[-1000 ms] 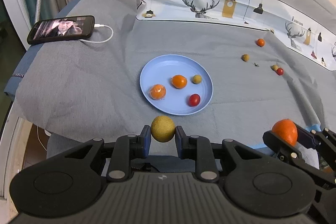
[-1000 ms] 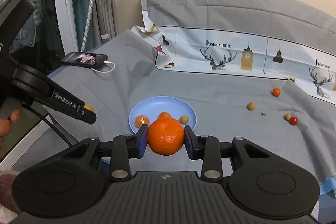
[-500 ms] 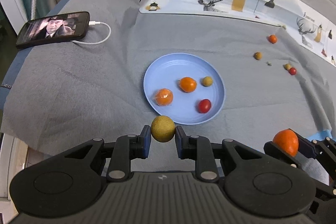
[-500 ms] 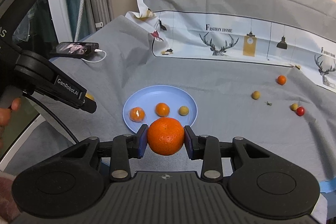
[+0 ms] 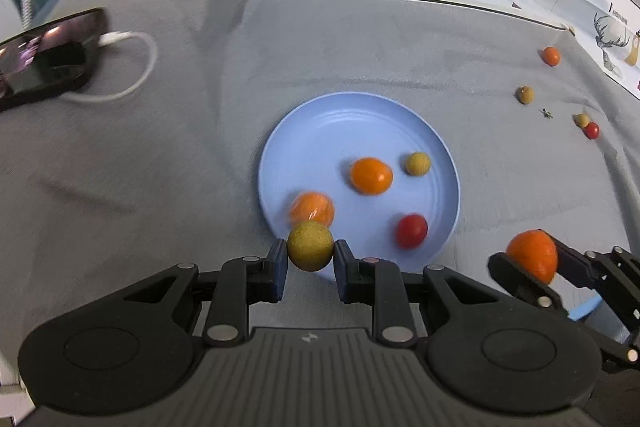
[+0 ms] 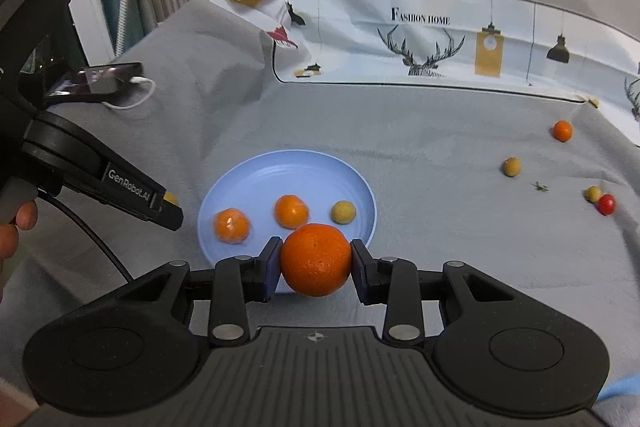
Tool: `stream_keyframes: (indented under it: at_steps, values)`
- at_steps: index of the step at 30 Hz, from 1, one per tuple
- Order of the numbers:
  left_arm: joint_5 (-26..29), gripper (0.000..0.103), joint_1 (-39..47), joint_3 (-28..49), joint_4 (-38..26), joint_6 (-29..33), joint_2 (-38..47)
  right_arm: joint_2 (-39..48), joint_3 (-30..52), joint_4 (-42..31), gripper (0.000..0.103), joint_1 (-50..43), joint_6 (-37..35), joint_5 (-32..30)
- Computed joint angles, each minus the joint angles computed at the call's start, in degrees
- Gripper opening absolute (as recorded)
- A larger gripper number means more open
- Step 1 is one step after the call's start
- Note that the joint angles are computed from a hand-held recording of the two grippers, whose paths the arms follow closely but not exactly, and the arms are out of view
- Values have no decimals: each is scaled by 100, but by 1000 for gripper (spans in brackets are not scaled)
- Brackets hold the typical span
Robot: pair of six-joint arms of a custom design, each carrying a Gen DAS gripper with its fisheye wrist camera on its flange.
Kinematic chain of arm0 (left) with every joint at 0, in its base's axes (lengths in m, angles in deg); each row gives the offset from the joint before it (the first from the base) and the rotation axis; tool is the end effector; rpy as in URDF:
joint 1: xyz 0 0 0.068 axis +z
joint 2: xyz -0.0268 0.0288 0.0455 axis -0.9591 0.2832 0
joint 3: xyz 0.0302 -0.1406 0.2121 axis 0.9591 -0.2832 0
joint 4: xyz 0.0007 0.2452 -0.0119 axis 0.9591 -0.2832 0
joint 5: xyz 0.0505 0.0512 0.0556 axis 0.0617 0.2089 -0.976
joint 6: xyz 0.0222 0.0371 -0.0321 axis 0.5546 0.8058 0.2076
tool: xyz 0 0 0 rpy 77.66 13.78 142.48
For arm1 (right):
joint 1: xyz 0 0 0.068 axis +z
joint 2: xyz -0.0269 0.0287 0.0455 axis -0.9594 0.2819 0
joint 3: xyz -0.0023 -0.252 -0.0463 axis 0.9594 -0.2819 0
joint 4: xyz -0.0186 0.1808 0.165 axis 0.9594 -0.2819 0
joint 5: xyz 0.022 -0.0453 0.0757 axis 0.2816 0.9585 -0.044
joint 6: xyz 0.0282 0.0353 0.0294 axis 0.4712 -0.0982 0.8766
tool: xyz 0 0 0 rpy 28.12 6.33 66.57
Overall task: Organize fruits
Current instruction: 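Carry the yellow tomato and mandarin in both tools over the blue plate, then open the left tool over the plate while the right tool releases the mandarin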
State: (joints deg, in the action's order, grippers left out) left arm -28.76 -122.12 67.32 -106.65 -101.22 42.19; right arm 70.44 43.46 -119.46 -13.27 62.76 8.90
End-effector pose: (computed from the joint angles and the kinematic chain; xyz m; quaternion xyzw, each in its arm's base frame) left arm 0.2209 -0.2401 0.3430 0.1473 0.9676 -0.0403 0.2012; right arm 0.1043 0.1393 0.3096 0.0415 0.9153 0.0474 0.3977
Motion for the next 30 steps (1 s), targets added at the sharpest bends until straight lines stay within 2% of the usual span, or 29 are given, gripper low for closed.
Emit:
stream_keyframes:
  at_steps: [7, 17, 18, 19, 21, 23, 25, 30]
  values:
    - [150, 27, 241, 591, 253, 383, 933, 145, -590, 1276, 38, -1309, -1180, -939]
    - [113, 29, 411, 968, 417, 705, 1662, 644, -975, 2257, 38, -2169, -1832, -1702]
    - [142, 43, 428, 1044, 380, 738, 1721, 680, -990, 2356, 38, -2222, -1894, -1751]
    - [166, 70, 445, 1198, 319, 755, 1822, 709, -995, 2449, 39, -2281, -1947, -1818]
    - [135, 95, 453, 1059, 514, 703, 1672, 752, -950, 2547, 44, -2383, -2031, -1900]
    - [20, 100, 405, 863, 689, 696, 1439, 759, -829, 2480, 62, -2376, -2085, -1818]
    - [-75, 101, 331, 751, 674, 714, 1245, 655, -723, 2255, 74, -2231, -1984, -1564]
    - [-438, 101, 12, 108, 464, 407, 504, 213, -425, 1079, 85, -1488, -1198, -1135]
